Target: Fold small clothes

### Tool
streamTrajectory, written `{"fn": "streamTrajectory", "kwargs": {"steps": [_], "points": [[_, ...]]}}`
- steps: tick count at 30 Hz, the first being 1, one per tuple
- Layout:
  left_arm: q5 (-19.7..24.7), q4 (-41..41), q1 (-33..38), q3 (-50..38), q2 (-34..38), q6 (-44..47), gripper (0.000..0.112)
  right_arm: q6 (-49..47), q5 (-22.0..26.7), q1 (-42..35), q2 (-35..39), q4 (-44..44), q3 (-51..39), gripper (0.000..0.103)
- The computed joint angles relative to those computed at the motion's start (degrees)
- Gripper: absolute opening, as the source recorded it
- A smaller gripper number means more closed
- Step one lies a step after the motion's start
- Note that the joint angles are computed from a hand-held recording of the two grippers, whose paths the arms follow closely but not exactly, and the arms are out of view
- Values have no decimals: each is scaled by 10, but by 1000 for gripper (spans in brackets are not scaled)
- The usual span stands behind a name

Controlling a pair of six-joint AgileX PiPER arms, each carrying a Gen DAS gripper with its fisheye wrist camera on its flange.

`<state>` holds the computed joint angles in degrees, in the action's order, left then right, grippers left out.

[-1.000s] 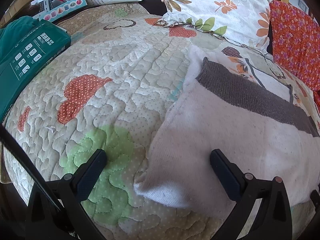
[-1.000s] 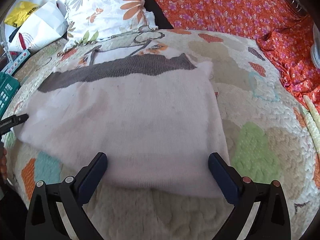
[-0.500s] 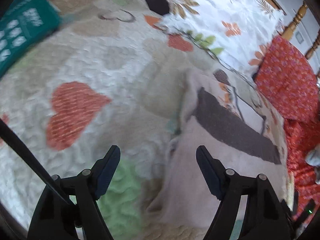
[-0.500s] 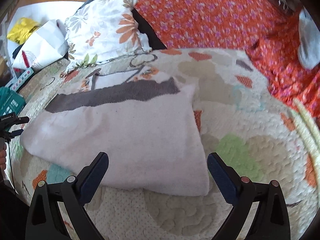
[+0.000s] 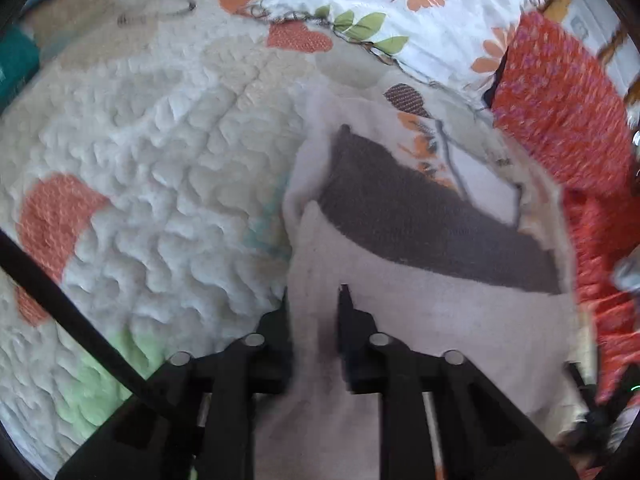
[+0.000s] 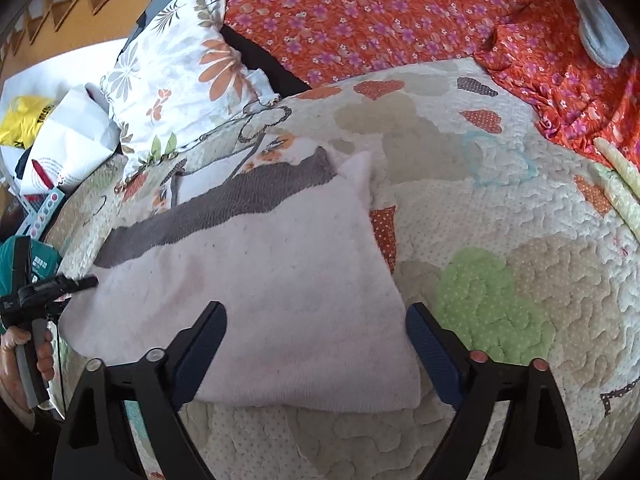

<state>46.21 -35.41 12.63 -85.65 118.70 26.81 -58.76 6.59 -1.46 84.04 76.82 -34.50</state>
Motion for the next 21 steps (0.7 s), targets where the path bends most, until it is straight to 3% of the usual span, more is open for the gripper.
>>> {"fn": "streamTrajectory", "kwargs": {"steps": [5,11,17,21], "points": [[29,63,-39,-33,-30,-98,12,-16,18,-26,-31,15,0,84],[44,108,-203,-97,-52,-175,12,-27,44,-88,-89,32,13,82],[35,105,-361,-144,2,-202,13,-45,132,-212,-103,64,21,82],[44,25,-377,-113,8,-157,16,-40,158,-243,-86,63,16,82]]}}
